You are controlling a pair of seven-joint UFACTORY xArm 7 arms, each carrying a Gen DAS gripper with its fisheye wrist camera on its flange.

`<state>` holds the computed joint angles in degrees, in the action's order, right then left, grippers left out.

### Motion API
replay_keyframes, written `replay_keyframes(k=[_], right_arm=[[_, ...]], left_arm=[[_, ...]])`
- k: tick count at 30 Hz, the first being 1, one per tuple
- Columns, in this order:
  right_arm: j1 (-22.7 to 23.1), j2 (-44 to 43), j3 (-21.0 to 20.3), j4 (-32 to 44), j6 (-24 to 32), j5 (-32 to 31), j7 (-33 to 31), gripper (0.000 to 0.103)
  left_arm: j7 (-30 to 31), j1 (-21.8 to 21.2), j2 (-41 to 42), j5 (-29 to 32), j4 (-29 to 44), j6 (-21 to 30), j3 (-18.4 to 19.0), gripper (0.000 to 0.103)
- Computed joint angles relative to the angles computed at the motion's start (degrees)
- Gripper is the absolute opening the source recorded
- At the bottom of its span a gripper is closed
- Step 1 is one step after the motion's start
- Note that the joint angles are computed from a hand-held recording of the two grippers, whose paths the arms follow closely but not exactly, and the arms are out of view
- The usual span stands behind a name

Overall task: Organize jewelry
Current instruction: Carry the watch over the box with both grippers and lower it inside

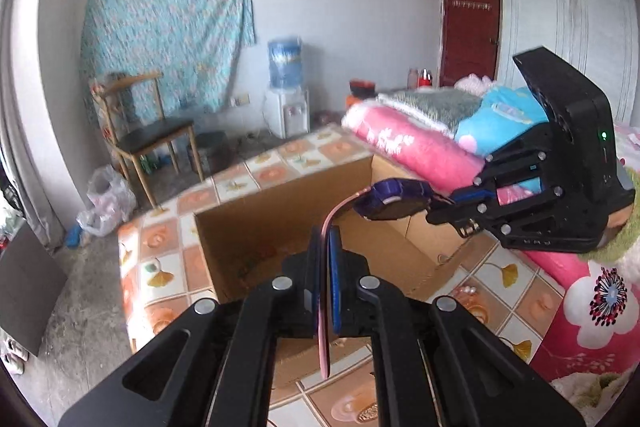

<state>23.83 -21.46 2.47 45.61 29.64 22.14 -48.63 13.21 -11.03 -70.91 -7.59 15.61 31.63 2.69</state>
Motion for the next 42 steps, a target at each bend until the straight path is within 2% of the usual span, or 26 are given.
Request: replay_keyframes(k=[4, 7, 8, 9, 15, 18, 20, 23, 26, 28, 30, 32, 38, 42], right_arm=[[-3.0, 8.7, 1.0, 8.2, 6.7, -4.6, 2.4, 0.001], [-5.5, 16.1, 2.7, 15.8, 12.8, -9.3, 4.7, 0.001], [-6.1, 19.2, 3.2, 19.1, 15.9, -11.1, 5.4, 0.001], [-6.5, 21.3, 3.7, 21.4, 17.6, -12.4, 6.0, 0.001], [-6.7, 34.7, 5.1, 35.9, 29.7, -21.3, 10.1, 0.001], [-5.6, 39.5, 5.1, 40.7, 33.4, -25.5, 11.3, 0.001], [-4.8, 41.1, 4.9, 42.0, 34.0, -28.0, 11.6, 0.001], [-4.1, 43.8, 4.4, 45.1, 35.9, -29.5, 13.7, 0.003], [-3.4, 44.6, 4.0, 46.1, 36.0, -31.1, 15.8, 0.014], [-3.1, 44.1, 3.9, 45.5, 35.3, -32.1, 16.8, 0.016], [-2.9, 42.8, 3.9, 44.1, 33.7, -32.9, 17.6, 0.022], [-3.0, 41.6, 4.2, 42.9, 33.0, -32.9, 17.8, 0.023], [-3.1, 38.8, 4.7, 40.3, 29.3, -32.5, 20.8, 0.037], [-3.9, 38.4, 6.0, 40.7, 29.9, -27.3, 20.9, 0.045]], left_arm=[[2.5, -2.5, 14.5, -1.7, 6.3, 0.7, 4.3, 0.003], [5.1, -3.2, 25.7, -3.4, 12.1, 2.7, 5.9, 0.003], [6.0, -2.6, 28.3, -4.5, 13.5, 3.4, 5.4, 0.003], [6.7, -3.2, 33.2, -5.0, 16.6, 5.5, 6.4, 0.003], [8.4, -0.3, 50.5, -9.0, 26.9, 12.7, 4.9, 0.003], [9.0, 1.3, 56.6, -12.1, 31.2, 17.4, 4.4, 0.003], [8.7, 2.6, 59.6, -13.1, 33.3, 19.3, 3.4, 0.003], [8.2, 4.8, 63.5, -14.9, 36.0, 22.0, 1.9, 0.003], [7.3, 7.0, 65.7, -15.2, 37.3, 22.6, 0.2, 0.004], [6.7, 8.1, 66.2, -15.6, 37.9, 23.2, -0.6, 0.007], [6.7, 8.8, 65.5, -15.4, 37.4, 22.1, -1.2, 0.027], [6.9, 9.2, 64.4, -15.6, 36.6, 21.1, -1.3, 0.032], [6.6, 9.9, 60.5, -16.4, 34.1, 19.7, -0.9, 0.033], [7.1, 9.8, 52.9, -16.6, 29.8, 16.0, 0.0, 0.033]])
